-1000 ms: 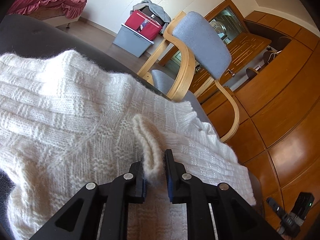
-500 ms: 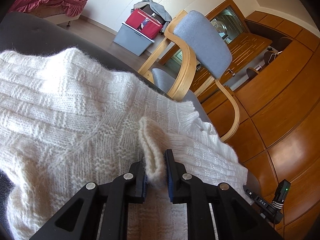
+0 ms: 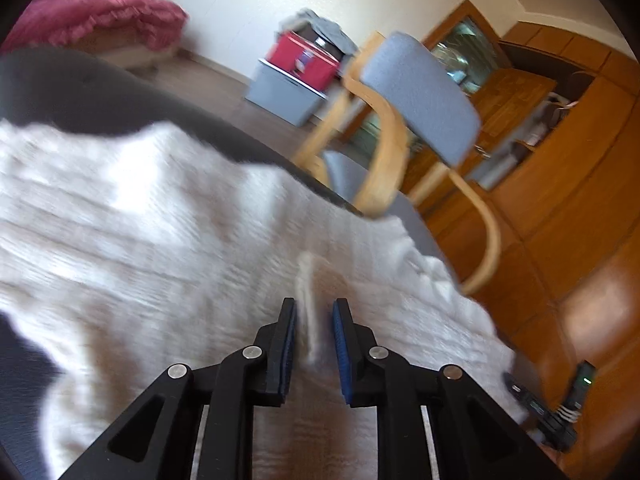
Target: Fold clothes
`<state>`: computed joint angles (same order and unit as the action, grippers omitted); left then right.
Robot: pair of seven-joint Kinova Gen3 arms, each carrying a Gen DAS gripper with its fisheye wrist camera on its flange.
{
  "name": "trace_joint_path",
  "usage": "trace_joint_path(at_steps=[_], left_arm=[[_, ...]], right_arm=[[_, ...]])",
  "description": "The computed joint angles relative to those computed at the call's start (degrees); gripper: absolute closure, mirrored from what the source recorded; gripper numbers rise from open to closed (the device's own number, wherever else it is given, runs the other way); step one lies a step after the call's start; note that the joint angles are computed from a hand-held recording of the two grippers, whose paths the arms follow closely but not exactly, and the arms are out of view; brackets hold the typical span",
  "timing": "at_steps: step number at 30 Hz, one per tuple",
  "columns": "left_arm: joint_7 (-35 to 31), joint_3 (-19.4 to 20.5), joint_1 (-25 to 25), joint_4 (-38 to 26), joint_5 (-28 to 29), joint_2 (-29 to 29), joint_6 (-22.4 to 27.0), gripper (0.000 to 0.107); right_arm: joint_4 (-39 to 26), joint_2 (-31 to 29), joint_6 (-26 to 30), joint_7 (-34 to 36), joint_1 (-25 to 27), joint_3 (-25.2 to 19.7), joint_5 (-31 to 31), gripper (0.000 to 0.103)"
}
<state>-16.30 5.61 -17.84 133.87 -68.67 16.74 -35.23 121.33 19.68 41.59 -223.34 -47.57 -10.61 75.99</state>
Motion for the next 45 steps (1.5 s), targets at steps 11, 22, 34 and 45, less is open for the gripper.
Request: trace_joint_path(at_steps=[11,22,34,45], left_arm=[[-10.9,1.7,19.6,-1.5,7.1,-2.6,-3.7,0.098],[9.2,11.7,10.9,-9.4,-5.6,9.0,1.1,0.107],[10.5,3.5,7.1,-6.5,-2.9,7.3,-2.5,0.107],[4.0,4.1,6.5,1.6,1.4,-0.2,-6.7,0.099]], right_arm=[[-4.0,2.0,5.9,9.6,-4.2,1.6,-6.8,0.084],[-3.6,1.8,5.5,9.5,-3.7,1.2,-6.4,0.084],[-2.5,1.3,3.9,7.7,-3.2,1.4,-4.9,0.084],[-2.7,1.4,4.4,7.9,-3.0,1.1,-5.1,0.084]])
